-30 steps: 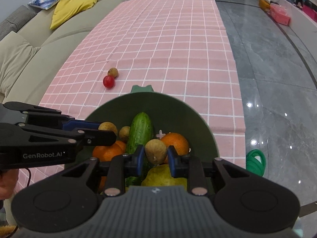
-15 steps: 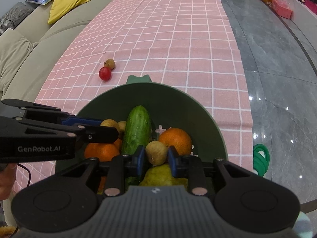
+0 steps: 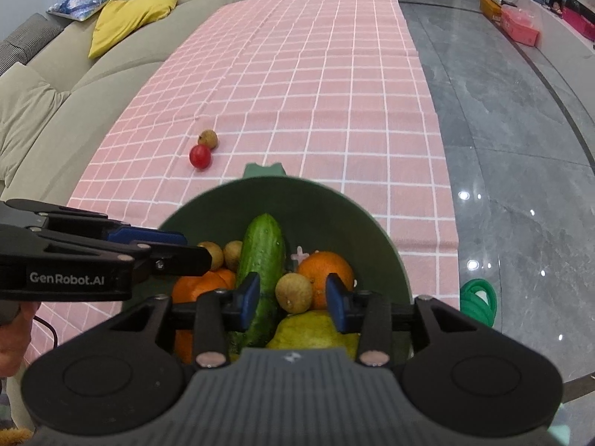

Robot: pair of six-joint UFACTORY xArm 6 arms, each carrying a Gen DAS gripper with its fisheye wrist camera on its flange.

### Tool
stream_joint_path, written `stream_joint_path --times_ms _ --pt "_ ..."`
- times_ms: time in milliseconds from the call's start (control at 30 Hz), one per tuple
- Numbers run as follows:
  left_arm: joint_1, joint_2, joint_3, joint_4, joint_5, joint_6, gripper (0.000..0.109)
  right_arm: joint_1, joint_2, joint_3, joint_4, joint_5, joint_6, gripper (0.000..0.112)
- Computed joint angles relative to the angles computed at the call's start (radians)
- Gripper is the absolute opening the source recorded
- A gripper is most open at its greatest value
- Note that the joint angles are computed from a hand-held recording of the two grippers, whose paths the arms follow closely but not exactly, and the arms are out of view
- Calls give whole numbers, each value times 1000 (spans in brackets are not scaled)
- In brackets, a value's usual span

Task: Organize fruits
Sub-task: 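Move both open tools back to the red fruit and last longan, then grasp the red fruit with the left tool while the right tool grasps the last longan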

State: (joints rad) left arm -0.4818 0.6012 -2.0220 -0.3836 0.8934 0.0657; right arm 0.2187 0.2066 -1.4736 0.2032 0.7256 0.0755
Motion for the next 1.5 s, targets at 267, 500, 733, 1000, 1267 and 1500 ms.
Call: stream_joint_path --times_ms 267,500,733,1000,1267,1500 --pt "15 -94 93 109 -84 -21 42 20 -45 11 -57 -54 76 58" --pt "38 -138 151 235 -125 -126 42 44 -47 0 -122 -125 194 65" --pt "63 -165 179 344 -136 -233 42 78 7 -72 -139 -140 245 66" --pt "89 -159 186 360 -179 -261 42 97 140 -253 -164 -80 216 70" --pt "106 -81 124 303 -219 -254 46 89 324 -513 -103 42 146 70" --pt "110 41 1 218 -203 -203 48 72 495 -751 -134 162 168 70"
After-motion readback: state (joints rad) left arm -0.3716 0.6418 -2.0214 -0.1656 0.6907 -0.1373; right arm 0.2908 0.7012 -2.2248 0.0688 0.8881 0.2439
